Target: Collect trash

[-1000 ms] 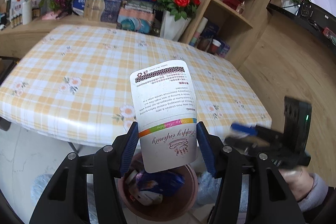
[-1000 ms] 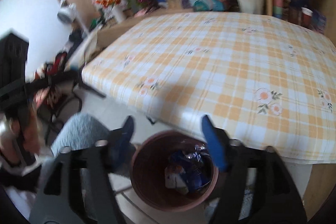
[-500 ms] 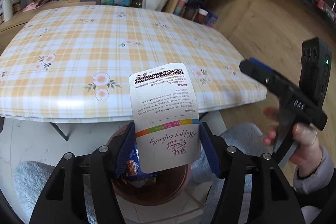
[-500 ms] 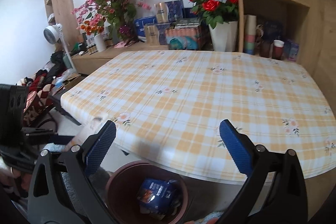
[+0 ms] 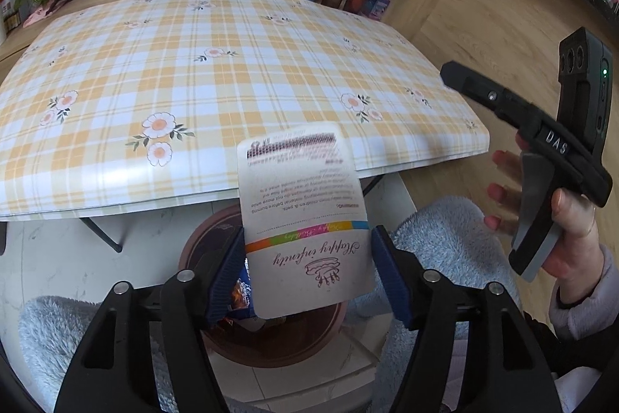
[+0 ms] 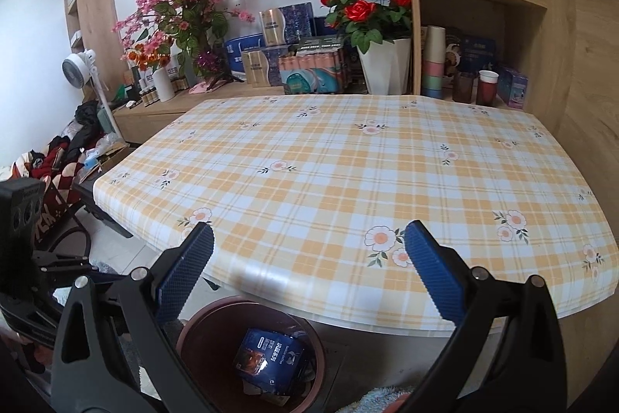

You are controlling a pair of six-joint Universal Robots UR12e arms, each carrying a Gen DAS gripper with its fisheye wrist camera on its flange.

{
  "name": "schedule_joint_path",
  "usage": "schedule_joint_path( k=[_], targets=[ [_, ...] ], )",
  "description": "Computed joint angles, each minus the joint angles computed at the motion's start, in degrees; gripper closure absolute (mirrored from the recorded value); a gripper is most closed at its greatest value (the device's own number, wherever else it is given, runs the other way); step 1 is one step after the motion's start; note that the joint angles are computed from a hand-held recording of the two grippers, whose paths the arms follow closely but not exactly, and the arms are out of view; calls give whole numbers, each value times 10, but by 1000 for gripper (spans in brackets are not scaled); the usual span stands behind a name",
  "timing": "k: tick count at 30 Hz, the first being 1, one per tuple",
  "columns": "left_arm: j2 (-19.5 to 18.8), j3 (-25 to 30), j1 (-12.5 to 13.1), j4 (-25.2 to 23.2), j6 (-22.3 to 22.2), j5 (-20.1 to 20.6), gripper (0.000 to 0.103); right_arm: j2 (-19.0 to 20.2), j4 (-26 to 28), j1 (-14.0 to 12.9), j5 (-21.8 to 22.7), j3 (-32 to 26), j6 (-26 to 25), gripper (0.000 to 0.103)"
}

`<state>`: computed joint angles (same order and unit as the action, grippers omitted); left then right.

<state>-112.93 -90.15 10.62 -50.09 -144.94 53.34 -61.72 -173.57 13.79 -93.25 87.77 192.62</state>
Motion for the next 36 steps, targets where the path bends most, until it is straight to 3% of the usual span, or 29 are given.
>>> schedule_joint_path(
  k=[3,7,19,25,28,30,36],
  targets=[
    [-2,4,0,-15,4,-3,34,-1,-1,-1,2,3,3,6],
    [0,-1,-3,4,0,10,24,-2,2,-1,7,4,5,6],
    [-1,-4,0,50,-42,23,14,1,7,0,30,-2,14,6],
    [-3,0,-1,130,-77,45,9,-4,2,-2,25,-10,24,6],
    [-6,9,-4,199,-109,69,6,-7,5,0,2,-21,17,6],
    [-8,18,-4,230,-126,78,6,-10,14,-3,10,-29,11,6],
    [-12,47,-4,315,-163,94,6,-12,27,10,-51,-61,-22,6]
  ],
)
